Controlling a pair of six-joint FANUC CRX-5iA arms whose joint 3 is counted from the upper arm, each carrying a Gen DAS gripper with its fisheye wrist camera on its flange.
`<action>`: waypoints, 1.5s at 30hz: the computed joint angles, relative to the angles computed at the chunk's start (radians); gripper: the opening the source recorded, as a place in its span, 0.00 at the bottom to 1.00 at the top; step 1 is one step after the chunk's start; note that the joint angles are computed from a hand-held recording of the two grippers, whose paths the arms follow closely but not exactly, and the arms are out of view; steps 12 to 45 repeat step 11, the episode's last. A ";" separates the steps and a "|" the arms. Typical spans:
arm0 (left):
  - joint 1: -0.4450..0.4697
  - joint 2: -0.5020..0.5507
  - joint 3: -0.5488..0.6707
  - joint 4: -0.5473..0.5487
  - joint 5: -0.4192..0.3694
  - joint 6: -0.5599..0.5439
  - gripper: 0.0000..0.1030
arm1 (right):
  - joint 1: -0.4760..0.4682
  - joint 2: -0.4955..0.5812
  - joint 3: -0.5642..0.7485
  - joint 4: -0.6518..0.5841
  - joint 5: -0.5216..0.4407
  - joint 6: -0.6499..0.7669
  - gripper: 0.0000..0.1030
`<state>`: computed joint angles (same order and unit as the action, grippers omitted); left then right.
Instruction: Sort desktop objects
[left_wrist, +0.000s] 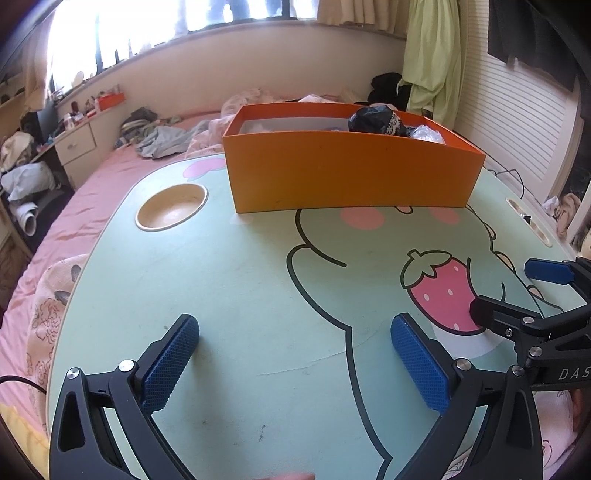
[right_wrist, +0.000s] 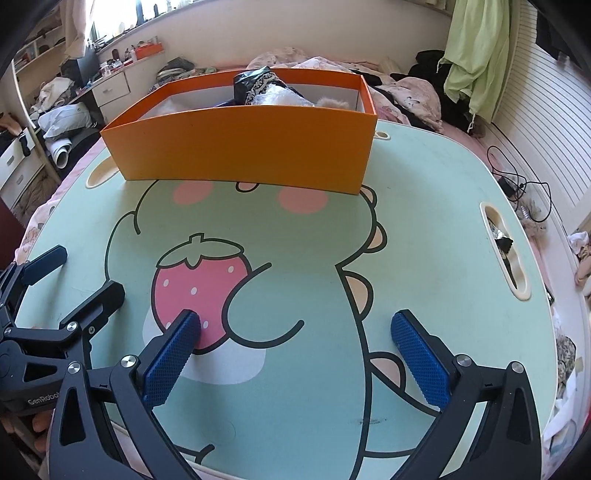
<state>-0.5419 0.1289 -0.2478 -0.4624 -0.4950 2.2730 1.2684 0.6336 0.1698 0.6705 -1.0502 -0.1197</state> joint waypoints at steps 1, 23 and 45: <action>0.000 0.000 0.000 -0.001 -0.001 0.001 1.00 | 0.000 -0.001 -0.001 0.001 0.000 0.000 1.00; -0.006 -0.001 0.001 -0.010 0.003 0.009 1.00 | 0.000 0.001 0.001 0.000 -0.001 0.000 1.00; -0.006 -0.001 0.001 -0.010 0.003 0.009 1.00 | 0.000 0.001 0.001 0.000 -0.001 0.000 1.00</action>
